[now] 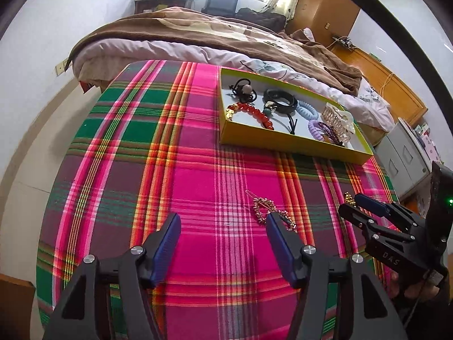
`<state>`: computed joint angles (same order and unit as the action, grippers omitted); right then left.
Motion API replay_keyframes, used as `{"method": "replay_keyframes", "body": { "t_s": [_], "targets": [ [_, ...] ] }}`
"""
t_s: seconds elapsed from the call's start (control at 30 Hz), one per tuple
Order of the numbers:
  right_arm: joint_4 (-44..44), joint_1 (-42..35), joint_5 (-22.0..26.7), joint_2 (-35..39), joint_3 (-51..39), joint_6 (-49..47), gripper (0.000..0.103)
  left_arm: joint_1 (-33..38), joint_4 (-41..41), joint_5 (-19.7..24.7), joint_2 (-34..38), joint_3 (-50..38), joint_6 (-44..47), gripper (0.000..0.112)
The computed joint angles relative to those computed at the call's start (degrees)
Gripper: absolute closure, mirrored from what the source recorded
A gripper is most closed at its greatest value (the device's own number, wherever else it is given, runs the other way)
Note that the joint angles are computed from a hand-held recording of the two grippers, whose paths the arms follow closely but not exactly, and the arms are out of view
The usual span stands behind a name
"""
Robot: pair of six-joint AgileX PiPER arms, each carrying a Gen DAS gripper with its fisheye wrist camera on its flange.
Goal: Organize jewelry
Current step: 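Move both grippers back toward the gold brooch and pink hair clip, then grasp the gold brooch with the right gripper while the left grasps the pink rhinestone clip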
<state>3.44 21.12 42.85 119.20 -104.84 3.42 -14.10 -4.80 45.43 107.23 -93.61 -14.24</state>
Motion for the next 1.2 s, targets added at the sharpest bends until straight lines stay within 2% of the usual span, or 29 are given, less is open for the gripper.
{"method": "replay_keyframes", "body": {
  "t_s": [0.17, 0.27, 0.37, 0.5, 0.53, 0.57, 0.67, 0.77, 1.2],
  "targets": [
    [-3.4, 0.0, -0.5, -0.7, 1.1, 3.9, 0.081, 0.1, -0.5, -0.3, -0.1, 0.5, 0.1, 0.05],
    [-3.6, -0.4, -0.8, -1.2, 1.9, 3.7, 0.09, -0.2, -0.8, -0.4, 0.1, 0.5, 0.2, 0.05],
    [-2.2, -1.0, -1.6, -1.7, 2.8, 3.3, 0.091, -0.7, -0.6, 0.1, 0.5, 0.1, 0.0, 0.05],
    [0.5, -2.2, -5.0, -4.1, 6.1, 2.4, 0.092, -1.2, -0.1, 0.7, 1.0, -0.8, -0.5, 0.05],
    [1.5, -2.6, -6.1, -5.0, 7.2, 2.1, 0.092, -1.5, 0.2, 1.0, 1.3, -1.2, -0.9, 0.05],
    [2.6, -3.1, -6.7, -5.6, 7.8, 1.5, 0.098, -1.8, 0.5, 1.2, 1.5, -1.5, -1.1, 0.05],
    [5.1, -4.1, -8.7, -7.4, 9.9, 0.0, 0.098, -2.6, 0.8, 1.6, 2.3, -2.6, -1.4, 0.045],
    [7.0, -4.9, -9.7, -8.5, 11.0, -1.6, 0.098, -4.0, 1.8, 2.3, 3.6, -4.3, -2.3, 0.039],
    [14.5, -8.3, -12.9, -12.0, 15.2, -7.3, 0.098, -8.7, 11.6, 7.2, 10.3, -13.6, -9.1, 0.04]
  ]
}}
